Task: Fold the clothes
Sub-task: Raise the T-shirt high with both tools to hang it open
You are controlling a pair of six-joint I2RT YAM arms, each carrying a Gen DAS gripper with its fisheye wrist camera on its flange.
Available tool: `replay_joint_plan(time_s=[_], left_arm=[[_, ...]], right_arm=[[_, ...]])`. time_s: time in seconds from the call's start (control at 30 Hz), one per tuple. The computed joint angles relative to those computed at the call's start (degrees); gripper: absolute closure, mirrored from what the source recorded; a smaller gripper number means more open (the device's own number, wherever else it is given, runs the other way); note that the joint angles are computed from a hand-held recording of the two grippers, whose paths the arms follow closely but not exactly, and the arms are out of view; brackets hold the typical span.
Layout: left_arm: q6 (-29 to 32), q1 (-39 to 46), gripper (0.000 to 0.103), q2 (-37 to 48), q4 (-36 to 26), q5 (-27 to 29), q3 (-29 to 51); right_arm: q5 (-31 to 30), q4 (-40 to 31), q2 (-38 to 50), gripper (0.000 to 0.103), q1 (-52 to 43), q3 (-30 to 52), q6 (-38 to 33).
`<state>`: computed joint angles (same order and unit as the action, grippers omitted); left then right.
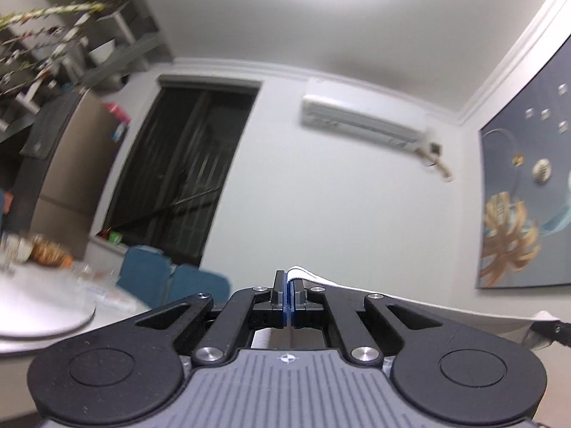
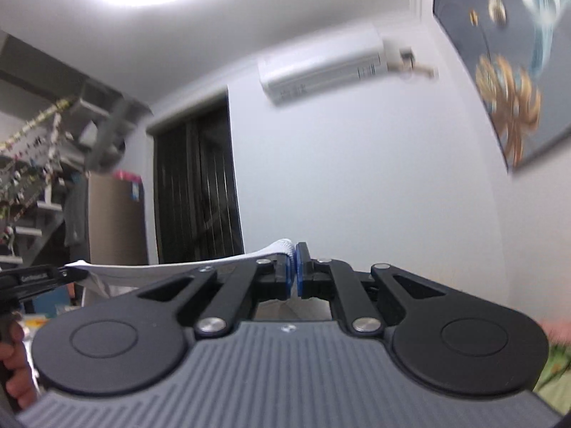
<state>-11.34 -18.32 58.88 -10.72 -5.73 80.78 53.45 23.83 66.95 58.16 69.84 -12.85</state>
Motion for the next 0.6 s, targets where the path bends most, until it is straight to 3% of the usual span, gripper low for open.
replay_joint_plan(time_s=[0.17,0.33,0.37,0.5,0.6], left_arm=[[-1.3,-5.4,0.101,1.0,-14.7,-0.9,16.7],[2.5,-17.9,0.101,4.9,-24.5,-10.9,30.8],[3.0,-18.9,0.101,5.9,-24.6,-11.8,31.5],[-0.2,-13.6,0.101,10.2,-20.3,-7.0,26.7],[-2.8,-8.0,0.101,16.2,-12.5,-2.8,20.5]], right_arm=[[8.4,11.6,-1.1,0.097,12.8,6.2,-21.0],[12.0,16.1,0.0,0.097,18.4,14.5,-33.6],[12.1,12.1,-0.4,0.097,17.2,16.0,-31.4],[4.0,-19.1,-2.4,0.097,1.5,18.5,-2.1],[-7.1,-30.6,-1.1,0.097,-13.2,16.2,13.4]])
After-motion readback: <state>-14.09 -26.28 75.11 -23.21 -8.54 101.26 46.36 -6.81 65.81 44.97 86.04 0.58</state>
